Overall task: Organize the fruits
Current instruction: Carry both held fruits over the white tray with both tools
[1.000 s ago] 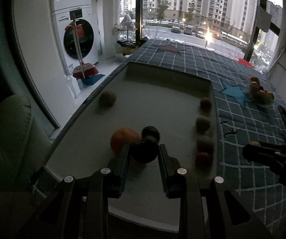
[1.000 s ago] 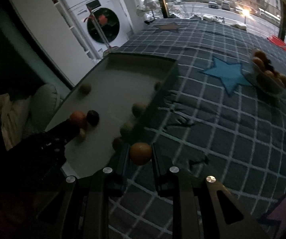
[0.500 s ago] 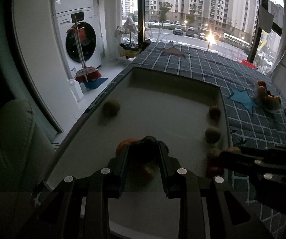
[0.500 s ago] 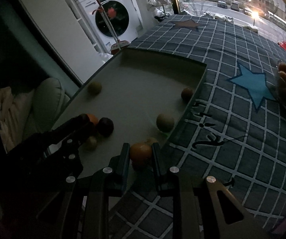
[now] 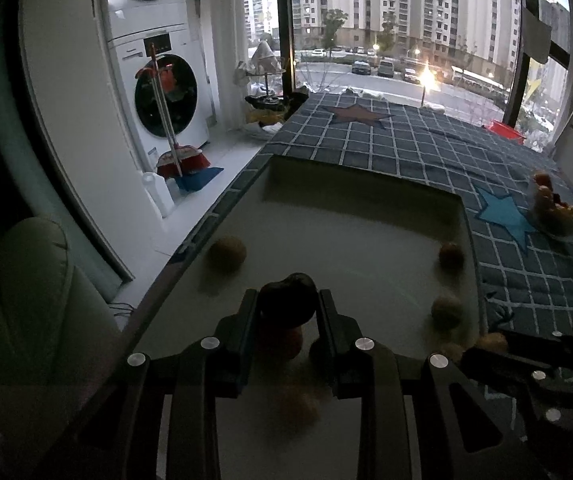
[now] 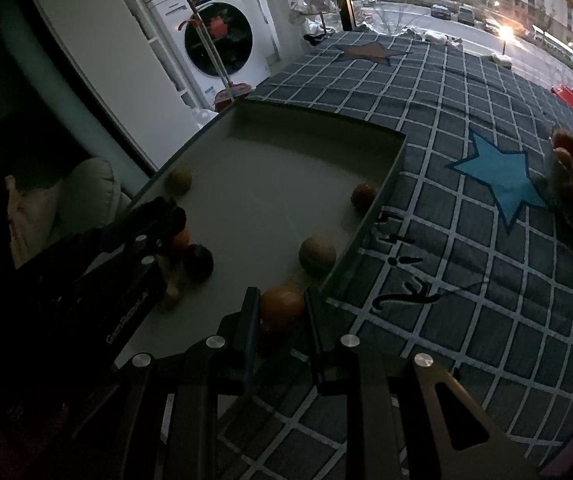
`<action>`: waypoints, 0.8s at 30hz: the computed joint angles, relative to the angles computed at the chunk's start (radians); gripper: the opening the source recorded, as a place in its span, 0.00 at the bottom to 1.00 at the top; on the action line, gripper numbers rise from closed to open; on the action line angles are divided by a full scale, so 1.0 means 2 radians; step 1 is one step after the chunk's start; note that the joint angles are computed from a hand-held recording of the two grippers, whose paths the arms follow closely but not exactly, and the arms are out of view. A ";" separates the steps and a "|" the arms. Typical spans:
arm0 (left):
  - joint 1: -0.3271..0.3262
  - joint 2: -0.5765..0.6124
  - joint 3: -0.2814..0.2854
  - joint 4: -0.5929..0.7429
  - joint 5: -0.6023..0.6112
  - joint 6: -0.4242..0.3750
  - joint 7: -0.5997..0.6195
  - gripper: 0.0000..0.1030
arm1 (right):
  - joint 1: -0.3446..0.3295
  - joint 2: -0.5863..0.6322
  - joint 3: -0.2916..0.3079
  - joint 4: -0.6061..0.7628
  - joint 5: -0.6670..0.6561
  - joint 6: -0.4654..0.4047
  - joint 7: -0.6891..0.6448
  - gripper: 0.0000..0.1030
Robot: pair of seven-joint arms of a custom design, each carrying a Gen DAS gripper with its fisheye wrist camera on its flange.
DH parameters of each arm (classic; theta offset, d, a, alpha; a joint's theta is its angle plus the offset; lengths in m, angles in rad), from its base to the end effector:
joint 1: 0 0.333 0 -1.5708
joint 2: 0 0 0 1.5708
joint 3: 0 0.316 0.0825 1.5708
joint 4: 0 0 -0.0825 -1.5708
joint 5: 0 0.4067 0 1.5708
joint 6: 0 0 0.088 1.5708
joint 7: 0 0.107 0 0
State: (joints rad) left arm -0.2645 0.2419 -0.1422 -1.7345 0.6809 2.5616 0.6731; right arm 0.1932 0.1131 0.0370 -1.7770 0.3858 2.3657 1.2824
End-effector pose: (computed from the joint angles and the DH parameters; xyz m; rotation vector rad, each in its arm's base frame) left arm 0.6359 -0.2751 0.4936 -1.8031 1.7316 -0.6491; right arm 0.6390 0.1534 0.5344 -2.0753 1.5214 -0.1477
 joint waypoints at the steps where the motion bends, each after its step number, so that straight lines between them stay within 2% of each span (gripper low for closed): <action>1: 0.001 0.003 0.000 0.004 -0.002 -0.002 0.003 0.29 | 0.000 0.003 0.000 0.004 -0.001 -0.001 0.002 0.24; 24: 0.001 -0.004 -0.001 -0.007 -0.011 0.004 0.001 0.29 | 0.003 0.020 0.002 0.026 -0.010 -0.011 0.005 0.24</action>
State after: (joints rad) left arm -0.2619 0.2331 -0.1451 -1.7481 0.6599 2.5688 0.6760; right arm 0.1984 0.1527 0.0401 -1.7260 0.3657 2.3438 1.2918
